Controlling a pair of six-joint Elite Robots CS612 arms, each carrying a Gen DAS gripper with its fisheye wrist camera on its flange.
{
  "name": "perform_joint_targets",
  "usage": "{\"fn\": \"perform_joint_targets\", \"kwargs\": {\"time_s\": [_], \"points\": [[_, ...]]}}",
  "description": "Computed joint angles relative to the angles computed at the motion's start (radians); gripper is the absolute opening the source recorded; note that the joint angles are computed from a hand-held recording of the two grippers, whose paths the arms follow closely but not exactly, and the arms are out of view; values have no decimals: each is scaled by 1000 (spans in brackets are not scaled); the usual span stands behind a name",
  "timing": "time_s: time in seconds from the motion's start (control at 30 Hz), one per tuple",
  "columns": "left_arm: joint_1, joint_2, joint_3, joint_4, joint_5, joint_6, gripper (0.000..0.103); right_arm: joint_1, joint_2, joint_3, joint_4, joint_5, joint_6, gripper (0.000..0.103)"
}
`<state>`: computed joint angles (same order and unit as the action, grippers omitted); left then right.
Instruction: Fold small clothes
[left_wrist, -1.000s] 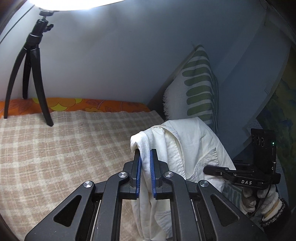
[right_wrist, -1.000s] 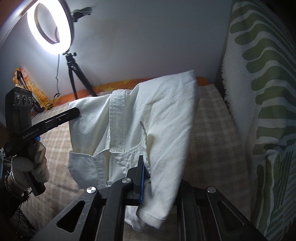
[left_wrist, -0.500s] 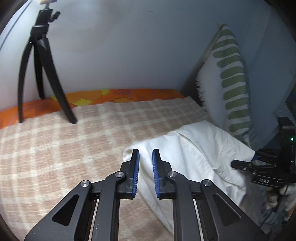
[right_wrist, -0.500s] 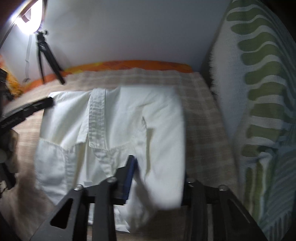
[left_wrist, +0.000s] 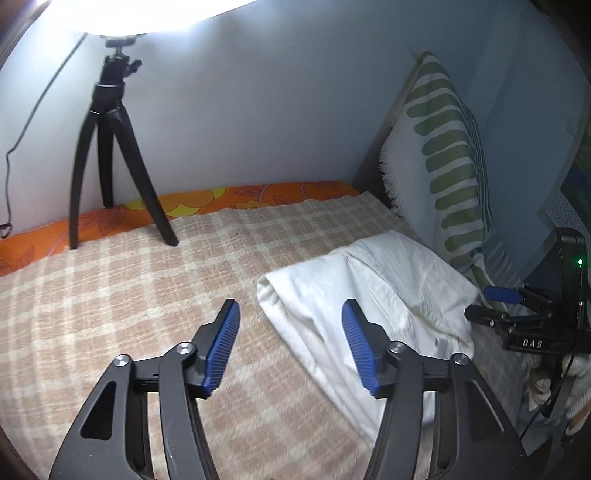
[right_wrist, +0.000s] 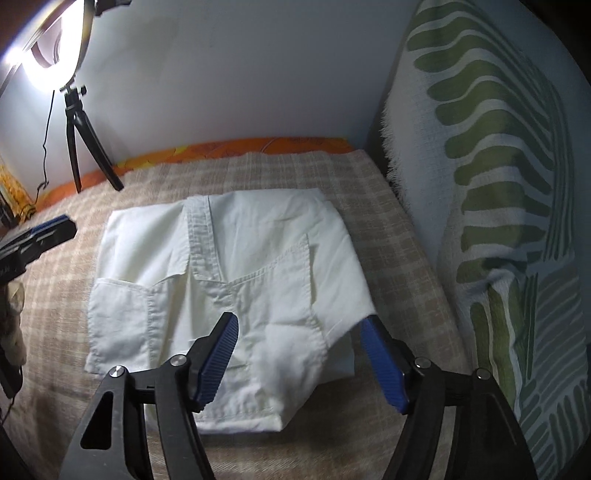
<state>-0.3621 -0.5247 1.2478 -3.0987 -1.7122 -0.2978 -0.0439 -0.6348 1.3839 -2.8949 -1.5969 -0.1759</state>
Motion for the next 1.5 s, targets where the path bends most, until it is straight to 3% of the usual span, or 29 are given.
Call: {"fn": "perform_joint_targets", "kwargs": {"time_s": [0.43,0.57,0.73,0.97,1.1,1.3,1.37,1.5], "points": [[-22,-143,239,-140,66,47,72,26,-93,169,-197,41,72,73],[-33,-185,307,-185,96,93,72,41,-114,217,-250,26,92,84],[-40,-236,395,-240,103,105,79,57,-141,285,-320,24,120,85],[-47,-293,503,-303,89,118,79,91,-160,356,-418,-26,143,86],[-57,-317,555,-339,103,124,80,101,-169,392,-456,-25,178,86],[-73,-346,614,-366,139,137,82,122,-167,417,-498,-77,204,87],[-78,-353,629,-368,148,152,82,129,-166,424,-516,-97,209,96],[-88,-362,661,-399,170,157,83,137,-165,441,-564,-113,215,100]]}}
